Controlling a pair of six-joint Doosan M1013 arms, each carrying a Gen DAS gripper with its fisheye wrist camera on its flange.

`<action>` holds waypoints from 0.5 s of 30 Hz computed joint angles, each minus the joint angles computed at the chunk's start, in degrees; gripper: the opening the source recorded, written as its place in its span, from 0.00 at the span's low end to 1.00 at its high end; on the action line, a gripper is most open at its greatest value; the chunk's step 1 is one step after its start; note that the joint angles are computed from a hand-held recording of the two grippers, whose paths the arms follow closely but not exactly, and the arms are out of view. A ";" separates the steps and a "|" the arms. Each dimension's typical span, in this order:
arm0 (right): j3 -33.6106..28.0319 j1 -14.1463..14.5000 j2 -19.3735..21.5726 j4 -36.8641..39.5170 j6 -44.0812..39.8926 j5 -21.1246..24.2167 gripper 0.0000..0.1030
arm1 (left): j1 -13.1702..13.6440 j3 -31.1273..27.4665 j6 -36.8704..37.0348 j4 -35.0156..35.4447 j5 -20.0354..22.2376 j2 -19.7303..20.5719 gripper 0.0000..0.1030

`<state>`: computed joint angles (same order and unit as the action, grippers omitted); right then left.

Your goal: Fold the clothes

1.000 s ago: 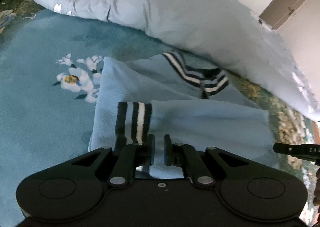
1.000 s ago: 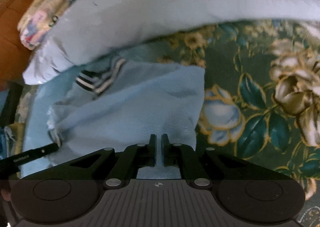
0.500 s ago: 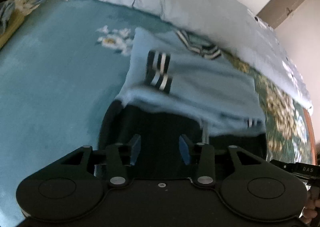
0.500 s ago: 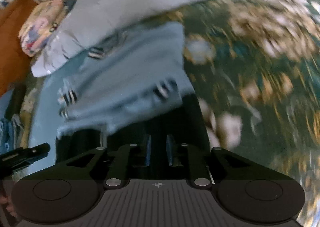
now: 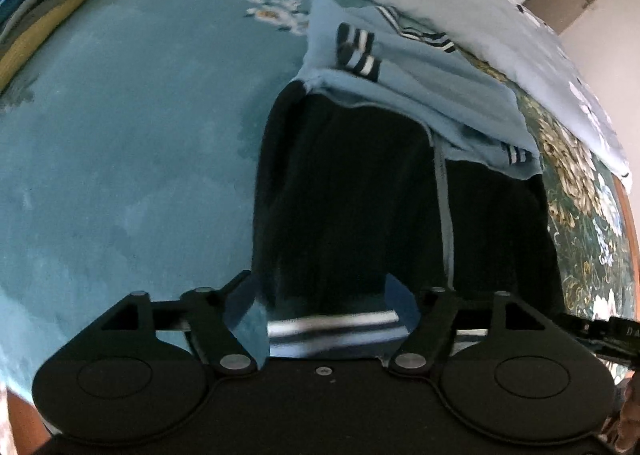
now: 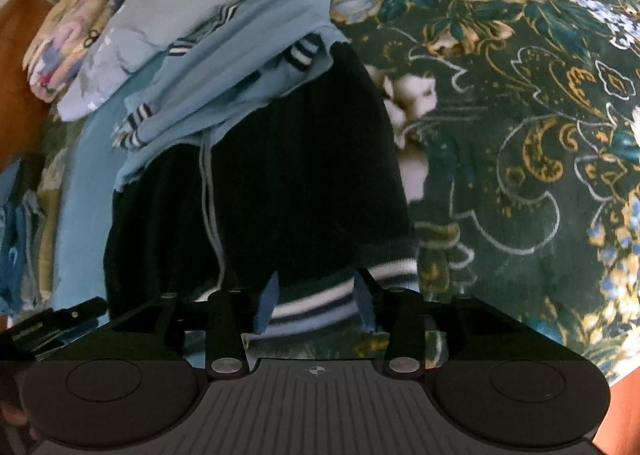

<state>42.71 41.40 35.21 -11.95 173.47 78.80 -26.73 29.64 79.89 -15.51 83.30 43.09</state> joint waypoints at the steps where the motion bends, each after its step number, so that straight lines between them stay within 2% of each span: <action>1: 0.06 0.17 -0.06 0.03 -0.24 0.36 0.49 | -0.02 1.35 -0.54 0.19 -0.63 -0.74 0.77; 4: 2.26 0.62 -1.27 -0.51 -0.49 -1.31 0.62 | -0.40 5.47 -2.21 1.53 -3.40 -3.01 0.86; 6: 4.21 0.83 -2.32 -0.85 -0.71 -2.78 0.66 | -0.76 8.35 -3.66 2.22 -5.14 -4.60 0.91; 8: 6.32 1.06 -3.49 -1.28 -0.80 -4.29 0.69 | -1.22 10.93 -4.88 3.00 -6.51 -6.00 0.92; 9: 7.64 1.20 -4.24 -1.58 -0.48 -5.19 0.77 | -1.46 12.03 -5.42 3.41 -7.03 -6.60 0.92; 15: 15.03 1.76 -8.47 -2.23 2.70 -9.63 0.78 | -2.38 16.94 -8.70 5.71 -9.51 -9.21 0.92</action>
<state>57.73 43.16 26.74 -14.18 176.17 69.17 -29.11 46.57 71.19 -9.80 73.79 33.88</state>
